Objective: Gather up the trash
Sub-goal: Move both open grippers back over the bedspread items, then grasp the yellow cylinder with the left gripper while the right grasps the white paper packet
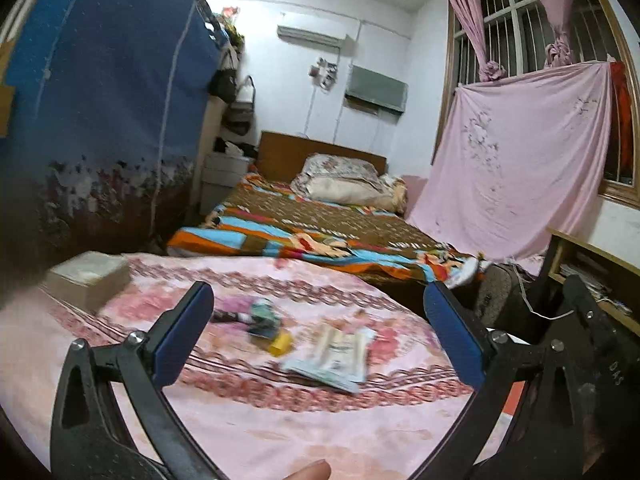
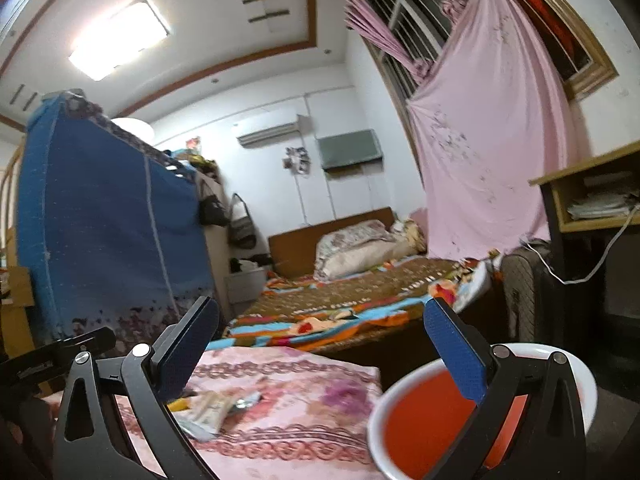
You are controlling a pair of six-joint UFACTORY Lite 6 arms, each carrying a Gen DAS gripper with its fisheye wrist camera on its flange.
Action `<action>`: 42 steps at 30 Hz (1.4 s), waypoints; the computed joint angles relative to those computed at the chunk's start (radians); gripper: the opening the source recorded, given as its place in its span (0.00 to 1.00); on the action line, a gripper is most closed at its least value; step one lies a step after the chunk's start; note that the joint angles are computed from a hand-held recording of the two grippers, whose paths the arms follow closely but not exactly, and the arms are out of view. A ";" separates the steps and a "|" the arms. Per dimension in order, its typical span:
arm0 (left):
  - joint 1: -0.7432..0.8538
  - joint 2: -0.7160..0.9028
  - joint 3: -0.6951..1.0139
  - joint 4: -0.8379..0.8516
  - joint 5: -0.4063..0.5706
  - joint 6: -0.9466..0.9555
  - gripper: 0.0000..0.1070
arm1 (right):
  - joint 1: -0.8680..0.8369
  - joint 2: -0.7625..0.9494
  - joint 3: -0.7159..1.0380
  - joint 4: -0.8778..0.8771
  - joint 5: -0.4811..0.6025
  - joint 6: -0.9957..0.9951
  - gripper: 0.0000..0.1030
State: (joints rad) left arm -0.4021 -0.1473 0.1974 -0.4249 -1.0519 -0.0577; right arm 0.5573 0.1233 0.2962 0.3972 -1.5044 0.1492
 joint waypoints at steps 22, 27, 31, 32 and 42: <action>0.488 0.064 -0.003 0.447 -0.114 -0.092 0.85 | 0.128 0.204 0.361 0.018 0.270 -0.168 1.00; 0.486 0.108 0.063 0.448 -0.099 -0.095 0.85 | 0.080 0.273 0.527 -0.059 0.478 -0.175 1.00; 0.481 0.151 0.128 0.448 -0.035 -0.124 0.85 | 0.036 0.362 0.702 -0.115 0.715 -0.179 0.98; 0.488 0.162 0.145 0.463 -0.008 -0.140 0.85 | 0.027 0.394 0.766 -0.108 0.809 -0.193 0.93; 0.505 0.355 0.402 0.665 0.373 -0.237 0.62 | -0.050 0.496 0.923 -0.391 1.122 0.072 0.52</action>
